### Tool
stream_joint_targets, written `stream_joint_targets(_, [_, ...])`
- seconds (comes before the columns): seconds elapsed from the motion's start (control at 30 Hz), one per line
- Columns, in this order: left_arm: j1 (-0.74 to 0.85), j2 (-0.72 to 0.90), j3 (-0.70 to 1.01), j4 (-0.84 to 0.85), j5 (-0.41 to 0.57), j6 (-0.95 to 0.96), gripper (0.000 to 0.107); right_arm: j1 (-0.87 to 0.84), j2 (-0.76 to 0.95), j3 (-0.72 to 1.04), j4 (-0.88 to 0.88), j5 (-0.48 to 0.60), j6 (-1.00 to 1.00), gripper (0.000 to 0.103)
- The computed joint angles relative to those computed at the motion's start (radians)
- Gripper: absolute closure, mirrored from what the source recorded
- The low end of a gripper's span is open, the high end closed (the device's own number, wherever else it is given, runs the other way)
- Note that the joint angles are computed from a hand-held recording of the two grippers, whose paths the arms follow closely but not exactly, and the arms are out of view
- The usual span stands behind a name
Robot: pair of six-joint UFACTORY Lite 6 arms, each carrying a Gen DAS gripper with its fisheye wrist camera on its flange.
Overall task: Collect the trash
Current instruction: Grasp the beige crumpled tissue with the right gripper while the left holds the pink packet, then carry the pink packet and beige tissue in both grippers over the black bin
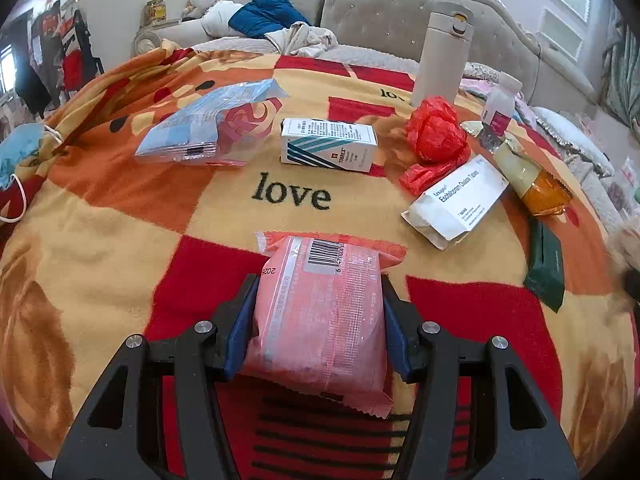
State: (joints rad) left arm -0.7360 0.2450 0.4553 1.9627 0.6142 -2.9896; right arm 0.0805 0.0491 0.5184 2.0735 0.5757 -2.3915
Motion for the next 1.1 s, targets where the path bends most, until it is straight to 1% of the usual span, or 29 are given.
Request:
stream_joint_targets(0.03, [-0.002,0.004,0.004,-0.012,-0.001,0.012,0.052,-0.078,-0.036,-0.037,-0.085,0.039,0.013,0.078])
stream_joint_targets(0.13, [-0.019,0.027,0.039,-0.101,0.004,0.101,0.052,-0.284,-0.105,-0.106,-0.271,0.117,0.026,0.078])
stream_joint_targets(0.17, [-0.026,0.037,0.054,-0.142,0.007,0.140,0.052,-0.355,-0.120,-0.124,-0.306,0.137,0.002,0.078])
stream_joint_targets(0.2, [-0.030,0.042,0.063,-0.169,0.010,0.164,0.052,-0.410,-0.128,-0.138,-0.326,0.149,-0.021,0.078])
stream_joint_targets(0.27, [-0.051,0.059,0.099,-0.283,0.031,0.263,0.052,-0.548,-0.117,-0.151,-0.363,0.194,-0.076,0.078])
stream_joint_targets(0.37, [-0.079,0.027,0.111,-0.370,0.045,0.273,0.052,-0.716,-0.066,-0.147,-0.380,0.261,-0.142,0.078])
stream_joint_targets(0.43, [-0.103,0.012,0.139,-0.437,0.052,0.299,0.052,-0.798,-0.042,-0.122,-0.410,0.278,-0.140,0.078])
stream_joint_targets(0.5, [-0.141,0.025,0.214,-0.506,0.070,0.362,0.052,-0.880,-0.026,-0.087,-0.467,0.321,-0.106,0.078])
stream_joint_targets(0.6, [-0.197,0.082,0.377,-0.590,0.101,0.491,0.052,-0.961,0.010,-0.041,-0.517,0.363,-0.079,0.078])
stream_joint_targets(0.73, [-0.226,0.183,0.600,-0.656,0.085,0.587,0.052,-1.022,0.056,0.008,-0.553,0.380,-0.053,0.078])
stream_joint_targets(0.8, [-0.238,0.265,0.744,-0.711,0.095,0.652,0.052,-1.051,0.059,0.014,-0.572,0.393,-0.052,0.078])
stream_joint_targets(0.93, [-0.274,0.438,1.038,-0.818,0.164,0.829,0.052,-1.101,0.077,0.035,-0.601,0.410,-0.053,0.078])
stream_joint_targets(1.1, [-0.313,0.709,1.482,-0.963,0.250,1.039,0.052,-1.163,0.128,0.096,-0.635,0.431,-0.039,0.078])
